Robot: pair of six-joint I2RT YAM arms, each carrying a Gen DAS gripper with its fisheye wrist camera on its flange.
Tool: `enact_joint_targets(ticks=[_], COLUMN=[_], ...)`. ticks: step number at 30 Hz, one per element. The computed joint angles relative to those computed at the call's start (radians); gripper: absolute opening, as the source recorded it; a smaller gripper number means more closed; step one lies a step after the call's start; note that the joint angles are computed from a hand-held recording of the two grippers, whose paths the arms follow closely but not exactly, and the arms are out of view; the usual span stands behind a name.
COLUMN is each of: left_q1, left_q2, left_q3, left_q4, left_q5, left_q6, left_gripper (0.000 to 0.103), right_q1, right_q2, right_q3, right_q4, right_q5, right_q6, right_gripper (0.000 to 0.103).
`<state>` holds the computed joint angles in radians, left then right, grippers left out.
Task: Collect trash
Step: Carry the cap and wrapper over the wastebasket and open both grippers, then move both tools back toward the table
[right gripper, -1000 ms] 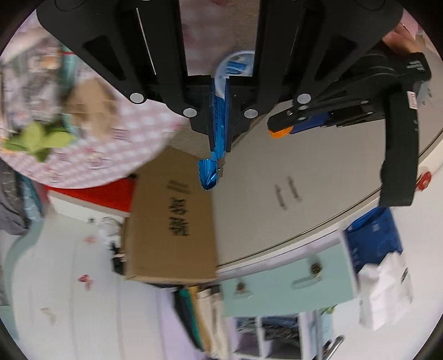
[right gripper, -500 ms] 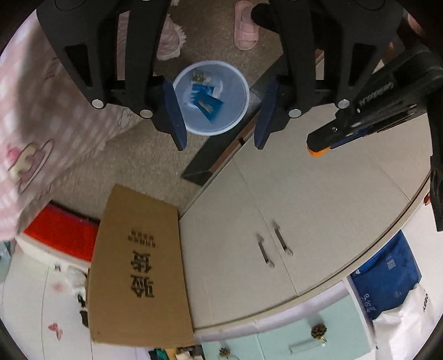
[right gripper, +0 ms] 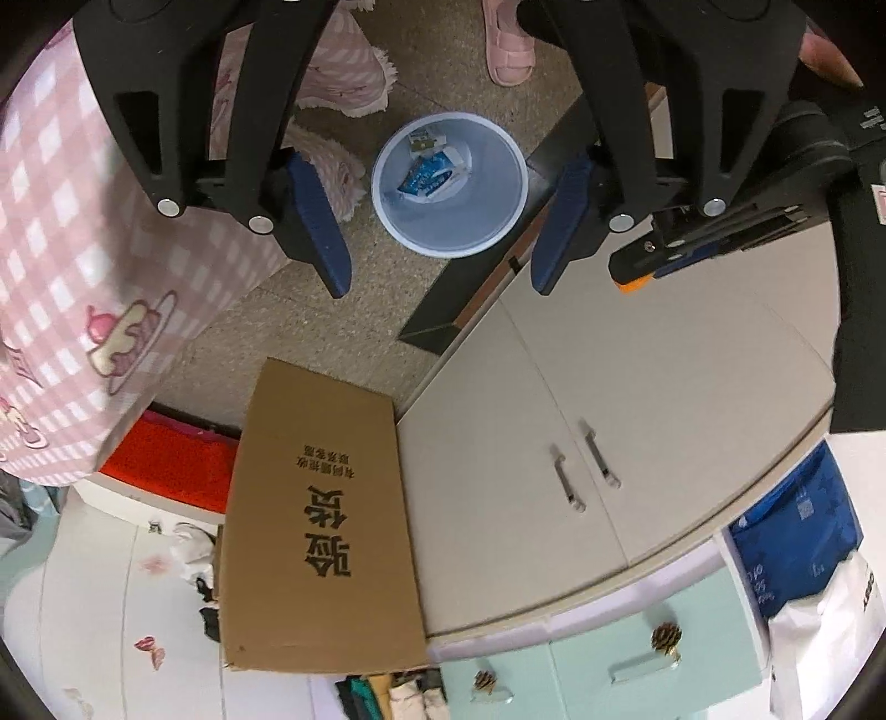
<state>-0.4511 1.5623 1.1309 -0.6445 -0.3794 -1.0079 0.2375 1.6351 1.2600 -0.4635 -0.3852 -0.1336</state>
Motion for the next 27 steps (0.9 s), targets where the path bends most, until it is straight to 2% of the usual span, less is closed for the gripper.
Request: enact_joint_targets(ticks=[7,8,9,11,13,20,27], left_q1=[0.002,0.004,0.013,0.029,0.033,-0.035,-0.155], left_q2=[0.039,0.041,0.051,0.076,0.084,0.017,-0.024], left_q3=[0.067,0.071,0.079,0.102,0.101,0.071,0.155], left_q4=[-0.005,0.003,0.004,-0.023,-0.024,-0.057,-0.143], left_q5=[-0.016,-0.02,-0.016,0.002,0.024,-0.025,-0.112], left_q6=[0.018,0.016,0.007,-0.013,-0.017,-0.084,-0.122], left_gripper=[0.03,0.033,0.048,0.069,0.069,0.071,0.073], right_q1=[-0.034,-0.042,-0.044,-0.051,-0.059,-0.105,-0.221], right_q2=[-0.061,-0.064,-0.062,-0.06,-0.063,-0.114,-0.222], right_q3=[-0.035,-0.036,-0.033,-0.027,-0.026,-0.029,-0.035], right_q4=[0.063,0.065,0.064,0.048,0.036,-0.022,-0.107], right_q5=[-0.016,-0.024,-0.027,-0.027,-0.035,-0.062,-0.134], right_q6=[0.038,0.046,0.05,0.049,0.047,0.033,0.016], right_gripper=[0.07,0.07,0.07,0.07,0.07,0.07,0.072])
